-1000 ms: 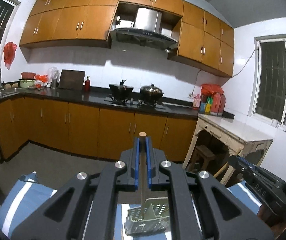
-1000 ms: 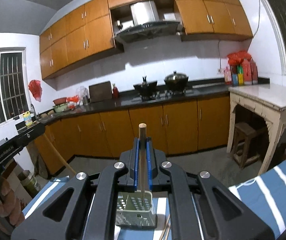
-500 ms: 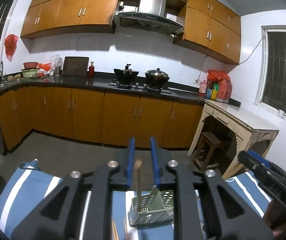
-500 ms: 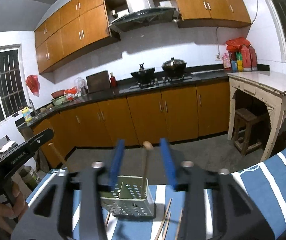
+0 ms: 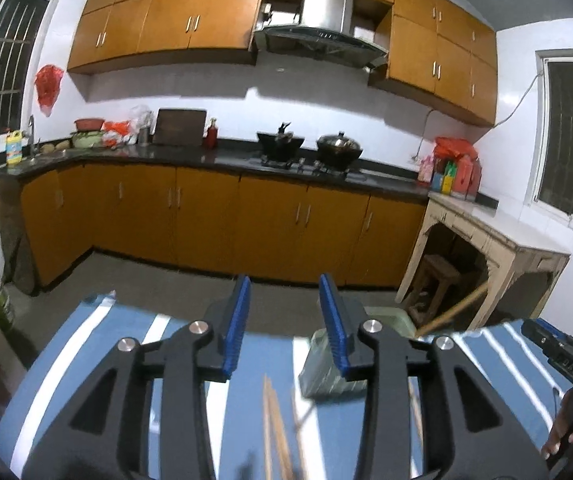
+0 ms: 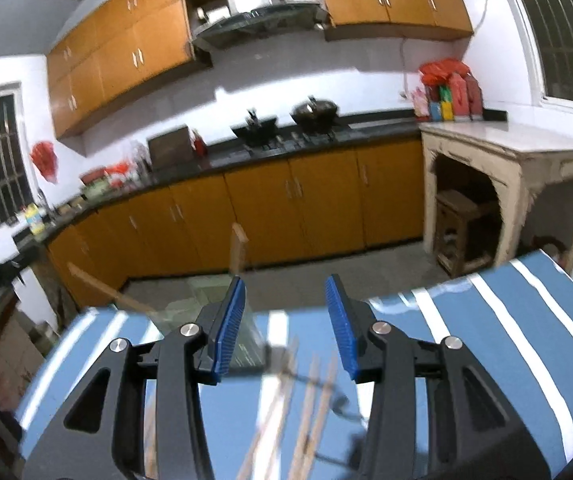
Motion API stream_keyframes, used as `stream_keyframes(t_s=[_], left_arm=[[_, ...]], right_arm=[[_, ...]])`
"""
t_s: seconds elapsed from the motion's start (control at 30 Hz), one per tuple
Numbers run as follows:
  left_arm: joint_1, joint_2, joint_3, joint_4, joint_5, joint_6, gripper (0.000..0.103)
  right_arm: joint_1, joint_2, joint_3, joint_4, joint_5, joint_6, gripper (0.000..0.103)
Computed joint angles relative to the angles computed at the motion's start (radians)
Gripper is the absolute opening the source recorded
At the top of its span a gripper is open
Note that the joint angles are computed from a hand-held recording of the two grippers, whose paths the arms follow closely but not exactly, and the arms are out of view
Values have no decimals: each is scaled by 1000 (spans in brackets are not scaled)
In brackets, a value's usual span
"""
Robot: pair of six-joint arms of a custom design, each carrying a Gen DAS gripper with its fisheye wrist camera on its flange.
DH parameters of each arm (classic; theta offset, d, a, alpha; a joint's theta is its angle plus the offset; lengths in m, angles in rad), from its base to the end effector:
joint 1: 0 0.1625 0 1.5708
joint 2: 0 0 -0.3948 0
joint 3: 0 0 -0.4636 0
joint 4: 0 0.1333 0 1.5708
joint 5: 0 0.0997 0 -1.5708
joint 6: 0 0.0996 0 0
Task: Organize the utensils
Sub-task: 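Open the left tool to drop its chopstick into the holder while the right tool opens too, then close the right tool on another chopstick while the left tool grasps one too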
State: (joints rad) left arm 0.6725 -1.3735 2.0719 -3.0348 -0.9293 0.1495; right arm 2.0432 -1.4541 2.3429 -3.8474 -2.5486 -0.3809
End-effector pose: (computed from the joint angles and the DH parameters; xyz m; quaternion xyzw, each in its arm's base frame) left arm -0.3176 -0.4995 0.2631 0.3384 0.8212 -0.4369 0.1426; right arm 0.2322 -0.3430 0.2826 0.0074 -0.7422 0.5805 0.3349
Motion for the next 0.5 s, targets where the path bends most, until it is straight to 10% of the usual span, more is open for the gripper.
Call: stream_keyframes(t_s=[0.27, 0.5], left_arm=[[51, -62, 157, 38, 62, -21, 38], [127, -82, 218, 187, 38, -148, 38]], right_arm=[[-187, -43, 163, 283, 75, 352, 31], [-256, 37, 162, 309, 134, 389, 20]])
